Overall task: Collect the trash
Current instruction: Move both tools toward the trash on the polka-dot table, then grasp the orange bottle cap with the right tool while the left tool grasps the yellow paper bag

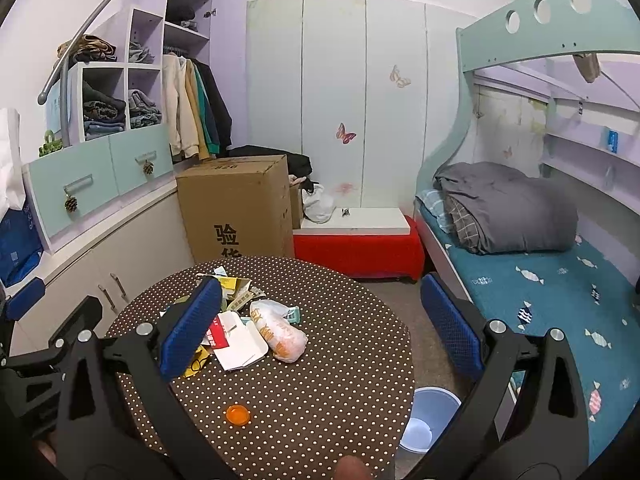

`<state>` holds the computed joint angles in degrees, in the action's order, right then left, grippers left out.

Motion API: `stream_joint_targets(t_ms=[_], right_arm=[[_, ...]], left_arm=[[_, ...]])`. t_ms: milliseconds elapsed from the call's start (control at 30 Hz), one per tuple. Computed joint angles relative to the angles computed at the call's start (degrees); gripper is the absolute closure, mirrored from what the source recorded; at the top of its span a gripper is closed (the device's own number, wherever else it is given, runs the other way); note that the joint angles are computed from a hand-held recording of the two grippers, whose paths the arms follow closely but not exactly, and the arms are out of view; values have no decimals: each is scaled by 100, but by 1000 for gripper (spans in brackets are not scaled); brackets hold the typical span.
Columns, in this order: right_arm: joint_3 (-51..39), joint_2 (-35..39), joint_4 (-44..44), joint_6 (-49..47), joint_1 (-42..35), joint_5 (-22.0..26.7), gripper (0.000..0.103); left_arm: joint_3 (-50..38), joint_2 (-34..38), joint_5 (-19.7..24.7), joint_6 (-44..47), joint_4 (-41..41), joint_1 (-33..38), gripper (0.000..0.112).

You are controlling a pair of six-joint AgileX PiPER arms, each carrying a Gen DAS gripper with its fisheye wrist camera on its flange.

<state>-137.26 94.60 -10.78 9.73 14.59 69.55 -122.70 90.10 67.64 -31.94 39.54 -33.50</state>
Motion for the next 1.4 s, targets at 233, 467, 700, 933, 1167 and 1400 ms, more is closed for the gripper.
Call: stream_joint_targets(t_ms=[233,467,700,933,1167,1400], right_arm=[[783,-110,413,-170,-157,-302,6],[2302,-157,1287,-722,-235,-562,6],[3129,136,1883,-1280,70,-659,14],[3053,530,1994,-1523,217,-546,53],[2816,710,2117,-1686,27,-530,73],[2802,663,2528,-1930,-397,-641,73]], left_arm=[[477,-126,-111,-109,-241,332,13],[1459,-356,-273,-210,-634,854,13],[2215,-455,-470,-107,-1064,1399,13],[2240,-216,-581,75,-1320,1736,14],[1789,418,-420,378,-1422,1637,13],[919,1374,38,532,-1361,1582,14]])
